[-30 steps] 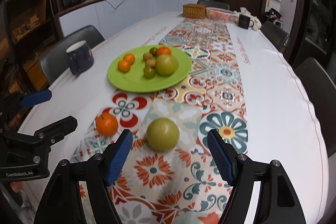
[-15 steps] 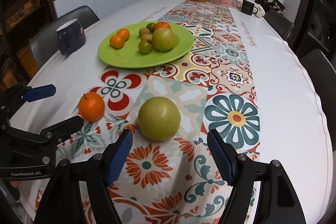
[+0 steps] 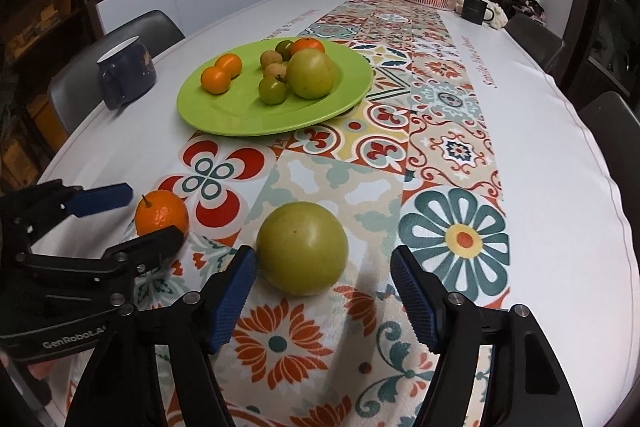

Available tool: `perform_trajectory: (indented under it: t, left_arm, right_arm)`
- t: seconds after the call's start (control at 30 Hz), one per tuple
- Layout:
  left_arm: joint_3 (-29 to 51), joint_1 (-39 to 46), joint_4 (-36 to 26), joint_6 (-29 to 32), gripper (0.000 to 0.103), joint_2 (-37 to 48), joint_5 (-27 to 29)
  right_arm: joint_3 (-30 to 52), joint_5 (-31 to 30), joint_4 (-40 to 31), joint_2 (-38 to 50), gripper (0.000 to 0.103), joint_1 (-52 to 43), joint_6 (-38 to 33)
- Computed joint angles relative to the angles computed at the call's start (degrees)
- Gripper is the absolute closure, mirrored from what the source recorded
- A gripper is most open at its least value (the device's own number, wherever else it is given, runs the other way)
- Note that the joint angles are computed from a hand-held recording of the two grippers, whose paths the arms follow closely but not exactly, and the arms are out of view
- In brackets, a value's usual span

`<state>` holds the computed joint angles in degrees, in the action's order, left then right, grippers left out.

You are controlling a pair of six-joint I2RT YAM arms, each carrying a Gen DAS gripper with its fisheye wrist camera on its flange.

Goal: Organize fruits
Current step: 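Grasp the last tangerine with the left gripper while the right grasps the yellow-green pear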

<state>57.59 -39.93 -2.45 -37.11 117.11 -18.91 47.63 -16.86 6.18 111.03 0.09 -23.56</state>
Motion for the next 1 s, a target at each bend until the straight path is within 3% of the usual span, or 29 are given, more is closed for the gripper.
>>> perform_trajectory:
  t: [0.23,0.57,1.0]
  left_arm:
    - [-0.42,0.44,2.12,0.59,0.062,0.08,2.80]
    - [-0.24,0.09,1.21,-0.52,0.062,-0.28,2.47]
    - [-3.23,-1.21,-0.40,-0.94,0.062,-6.92,-1.10]
  right_arm:
    - [0.27,-0.30,-0.56,0.64,0.052,1.07,-0.78]
    - [-0.30,-0.29,-0.35,0.09,0.053,1.00,-0.99]
    - [-1.71,-3.05,-1.84,-4.87,0.053,-0.26,-0.79]
